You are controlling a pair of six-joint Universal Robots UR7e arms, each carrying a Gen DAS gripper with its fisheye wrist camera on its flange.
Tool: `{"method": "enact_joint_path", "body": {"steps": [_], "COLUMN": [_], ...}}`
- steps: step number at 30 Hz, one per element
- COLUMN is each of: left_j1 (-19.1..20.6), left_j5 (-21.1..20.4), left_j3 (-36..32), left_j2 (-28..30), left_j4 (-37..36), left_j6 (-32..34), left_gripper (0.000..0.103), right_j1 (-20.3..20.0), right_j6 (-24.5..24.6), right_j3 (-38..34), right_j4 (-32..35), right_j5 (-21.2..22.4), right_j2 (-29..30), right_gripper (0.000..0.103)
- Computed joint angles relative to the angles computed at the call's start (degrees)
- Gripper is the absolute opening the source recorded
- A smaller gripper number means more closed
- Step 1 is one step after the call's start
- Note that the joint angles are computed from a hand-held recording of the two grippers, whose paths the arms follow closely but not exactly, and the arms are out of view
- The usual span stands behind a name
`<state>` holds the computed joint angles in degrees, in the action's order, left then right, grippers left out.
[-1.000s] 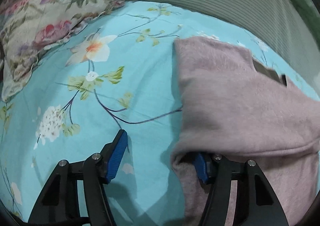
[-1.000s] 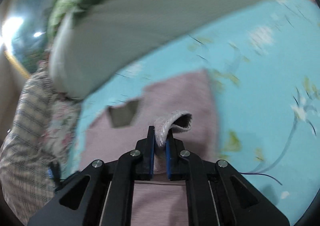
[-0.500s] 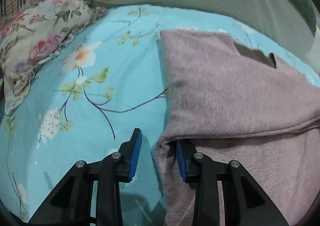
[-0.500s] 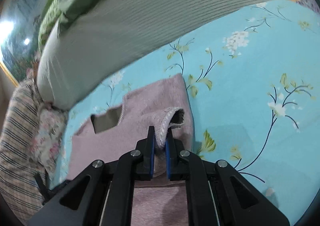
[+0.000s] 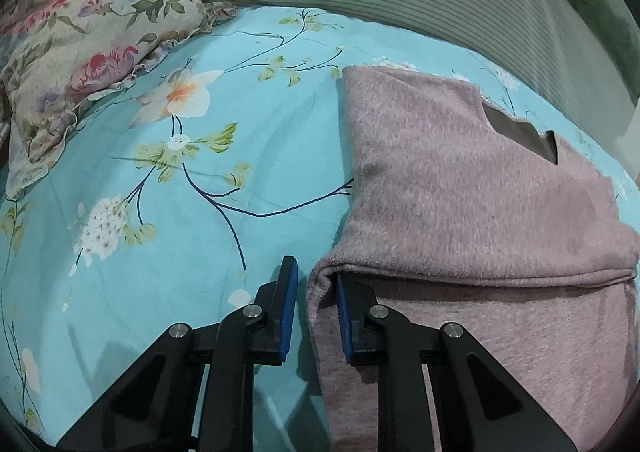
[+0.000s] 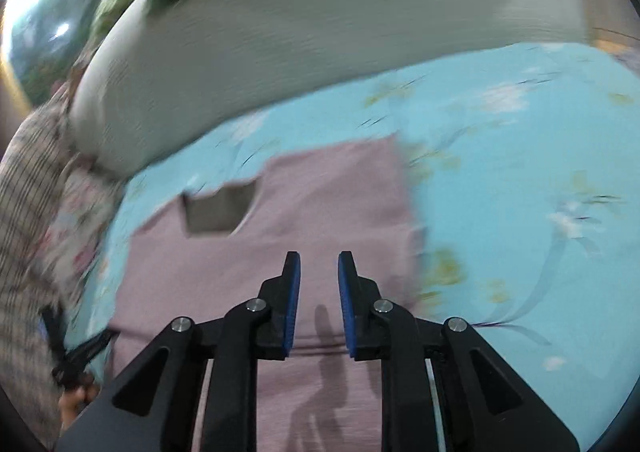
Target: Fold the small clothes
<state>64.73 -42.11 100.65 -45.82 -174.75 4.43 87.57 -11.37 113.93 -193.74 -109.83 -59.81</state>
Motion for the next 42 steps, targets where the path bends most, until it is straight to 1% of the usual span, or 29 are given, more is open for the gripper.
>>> {"method": "enact_joint_path", "body": {"steps": [1,3,4,5,6,7,9,10,11,13,16,18,20,22,26,28,31,35,37,39,40,41,42], "left_j1": [0.01,0.03,0.14,0.25,0.37,0.49,0.63,0.65,0.74,0.69,0.19,-0.32,-1.01,-1.26,-0.35,0.10,0.31,-0.70,-1.77,-2.60,-2.79,-2.89,-2.93], "left_j5": [0.11,0.10,-0.13,-0.25,-0.41,-0.72,-1.31,-1.54,-2.06,-3.27,-5.15,-6.83,-7.03,-8.37,-14.60,-16.99,-20.16,-22.23,-21.95,-21.89,-22.17,-22.34,-22.59], "left_j3": [0.01,0.03,0.02,-0.03,-0.10,-0.10,0.00,0.11,0.27,1.29,4.40,7.64,10.73,14.01,20.08,22.84,27.59,33.30,36.12,38.45,39.29,40.04,40.68], "left_j2": [0.05,0.04,-0.05,-0.08,-0.09,-0.17,-0.51,-0.72,-1.13,-2.48,-5.32,-8.08,-10.30,-13.26,-19.73,-22.47,-26.69,-32.42,-35.11,-37.25,-38.13,-39.03,-40.00], "left_j4": [-0.16,-0.24,-0.15,-0.10,-0.05,0.10,0.43,0.61,0.98,1.95,2.95,3.38,2.88,3.76,7.20,8.58,9.71,11.00,11.61,12.04,12.69,13.57,14.70], "left_j6": [0.09,0.20,0.21,0.22,0.19,0.11,-0.12,-0.36,-0.62,-1.78,-3.05,-2.99,-2.58,-3.32,-4.98,-5.26,-4.60,-3.14,-2.56,-2.19,-2.19,-2.20,-2.26], "left_gripper": [0.019,0.019,0.019,0.021,0.022,0.022,0.022,0.022,0.022,0.022,0.021,0.021,0.021,0.021,0.022,0.022,0.023,0.032,0.033,0.038,0.039,0.039,0.039], "right_j1": [0.07,-0.39,-1.49,-2.43,-3.02,-2.83,-1.82,-1.57,-1.56,-1.36,-1.28,-1.71,-2.15,-2.58,-2.87,-2.85,-2.93,-2.85,-1.72,-1.26,-1.28,-1.42,-2.00], "right_j6": [-0.08,1.38,2.96,4.22,6.12,6.47,5.59,5.33,5.09,4.81,5.25,5.72,5.81,5.97,5.73,5.00,4.23,2.13,1.44,1.03,0.91,0.63,-0.03], "right_j3": [-1.37,-3.28,-2.89,-1.72,0.01,1.00,3.64,4.76,5.92,9.44,13.97,16.88,19.83,23.45,29.57,32.08,35.91,41.32,43.51,45.37,46.01,46.68,47.34], "right_j4": [2.70,4.89,4.00,2.73,0.61,-0.95,-4.18,-4.93,-5.63,-7.08,-7.91,-8.39,-9.95,-12.30,-17.54,-18.63,-17.18,-16.87,-15.96,-12.94,-11.29,-10.54,-10.15], "right_j5": [-2.35,-7.99,-8.38,-6.37,-4.68,-4.63,-4.57,-4.20,-3.54,-2.27,-0.42,1.34,2.59,3.43,3.92,3.77,2.88,2.06,0.54,0.66,0.89,1.27,2.06], "right_j2": [1.16,3.02,2.93,2.08,0.77,0.17,-1.50,-2.29,-3.09,-5.25,-7.24,-8.14,-8.65,-9.34,-10.35,-11.30,-13.48,-16.12,-17.85,-20.59,-21.55,-21.76,-21.71], "right_gripper": [0.021,0.021,0.017,0.014,0.014,0.018,0.020,0.030,0.043,0.052,0.052,0.052,0.052,0.052,0.052,0.052,0.052,0.052,0.052,0.055,0.061,0.064,0.065]}}
